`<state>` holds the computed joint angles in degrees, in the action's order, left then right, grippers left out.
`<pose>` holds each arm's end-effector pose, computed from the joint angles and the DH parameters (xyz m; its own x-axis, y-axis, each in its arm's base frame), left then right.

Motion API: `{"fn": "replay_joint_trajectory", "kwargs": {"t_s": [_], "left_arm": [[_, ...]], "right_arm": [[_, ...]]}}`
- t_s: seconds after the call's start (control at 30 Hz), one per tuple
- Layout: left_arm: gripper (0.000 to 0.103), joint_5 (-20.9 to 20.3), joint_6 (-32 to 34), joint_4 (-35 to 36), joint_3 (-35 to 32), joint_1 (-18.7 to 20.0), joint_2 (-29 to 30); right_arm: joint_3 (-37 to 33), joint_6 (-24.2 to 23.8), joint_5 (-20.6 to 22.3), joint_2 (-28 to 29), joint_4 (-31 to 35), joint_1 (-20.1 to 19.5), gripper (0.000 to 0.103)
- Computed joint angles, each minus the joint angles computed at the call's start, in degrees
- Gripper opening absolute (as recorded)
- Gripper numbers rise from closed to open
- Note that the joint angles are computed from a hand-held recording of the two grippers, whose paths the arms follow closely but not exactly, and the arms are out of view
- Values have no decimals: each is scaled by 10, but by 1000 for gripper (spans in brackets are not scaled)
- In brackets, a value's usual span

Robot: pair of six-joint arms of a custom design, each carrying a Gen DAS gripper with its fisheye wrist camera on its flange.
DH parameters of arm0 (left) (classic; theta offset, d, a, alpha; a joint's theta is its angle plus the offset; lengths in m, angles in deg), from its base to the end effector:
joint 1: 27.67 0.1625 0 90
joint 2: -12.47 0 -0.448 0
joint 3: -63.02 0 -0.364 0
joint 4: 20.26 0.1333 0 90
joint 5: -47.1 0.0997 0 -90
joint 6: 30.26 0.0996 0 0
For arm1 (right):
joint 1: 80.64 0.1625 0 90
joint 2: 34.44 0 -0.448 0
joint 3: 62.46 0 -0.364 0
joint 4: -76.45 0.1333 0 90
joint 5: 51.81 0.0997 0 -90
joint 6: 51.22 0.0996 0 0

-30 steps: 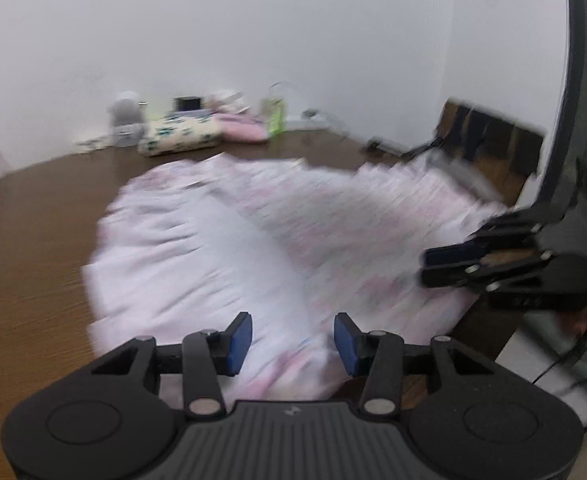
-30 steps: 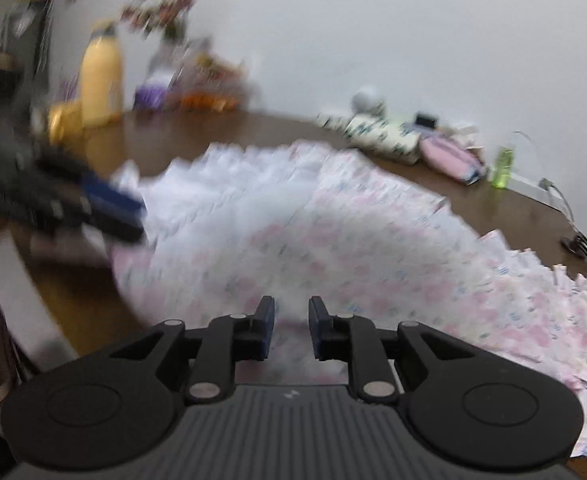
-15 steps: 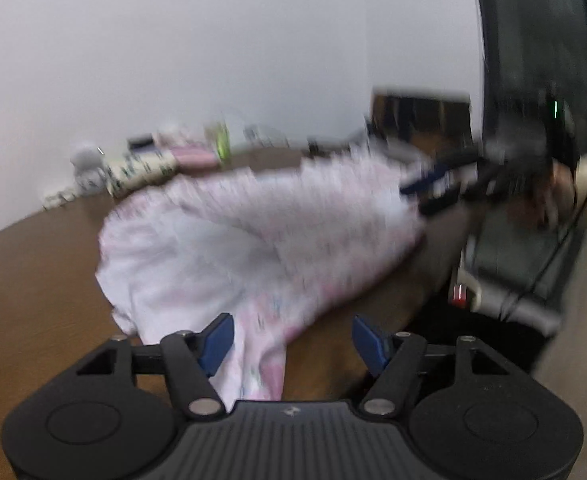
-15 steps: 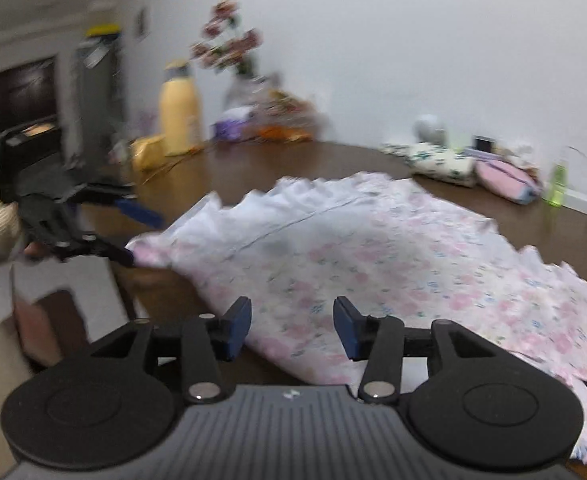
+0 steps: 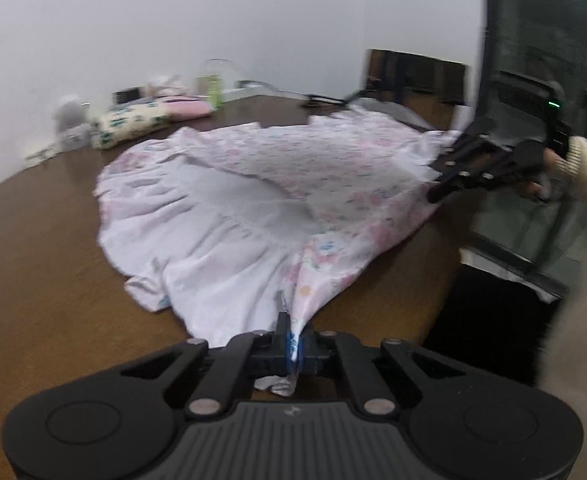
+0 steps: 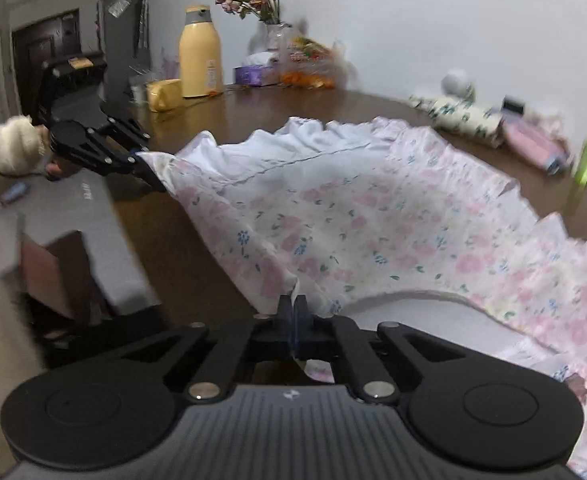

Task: Fold clothes

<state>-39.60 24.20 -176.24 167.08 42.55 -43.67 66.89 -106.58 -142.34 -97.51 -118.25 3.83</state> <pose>-0.0787 -0.6297 0.2007 -0.2878 0.9146 -0.2841 0.9564 0.2588 -0.1357 0.0846 -0.4998 0.2126 -0.6276 -0.5836 0.5154 -0.7755 0.5273 -0.3473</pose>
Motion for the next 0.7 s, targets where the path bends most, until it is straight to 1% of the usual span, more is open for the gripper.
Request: {"fn": "replay_joint_trajectory", "kwargs": {"t_s": [0.03, 0.1, 0.17, 0.23, 0.27, 0.33, 0.4, 0.47, 0.6, 0.67, 0.7], "left_arm": [[2, -16, 3, 20, 2, 2, -11], [2, -48, -8, 41, 3, 6, -27], [2, -51, -37, 40, -17, 5, -18], [2, -52, -66, 39, -38, 4, -9], [2, -51, -81, 39, -50, 3, -3], [3, -24, -103, 30, -92, -1, 31], [3, -2, -122, 46, -153, -4, 73], [2, 30, -134, 53, -203, -8, 113], [3, 69, -156, 88, -258, -12, 156], [5, 84, -151, 63, -245, -12, 156], [6, 84, -148, 53, -237, -11, 153]], "right_arm": [[4, 7, 10, -17, 29, -1, 0], [3, 21, 43, -48, 87, -5, 0], [-12, 36, 73, -68, 134, -9, 0], [-42, 50, 81, -67, 156, -7, 0], [-63, 58, 71, -59, 160, -4, 0], [-106, 66, 31, -33, 159, 7, 0], [-146, 58, -18, 0, 146, 18, 0], [-182, 52, -55, 32, 137, 23, 0], [-228, 68, -101, 80, 103, 26, 2], [-232, 75, -120, 89, 67, 30, 10], [-229, 77, -132, 90, 41, 33, 23]]}}
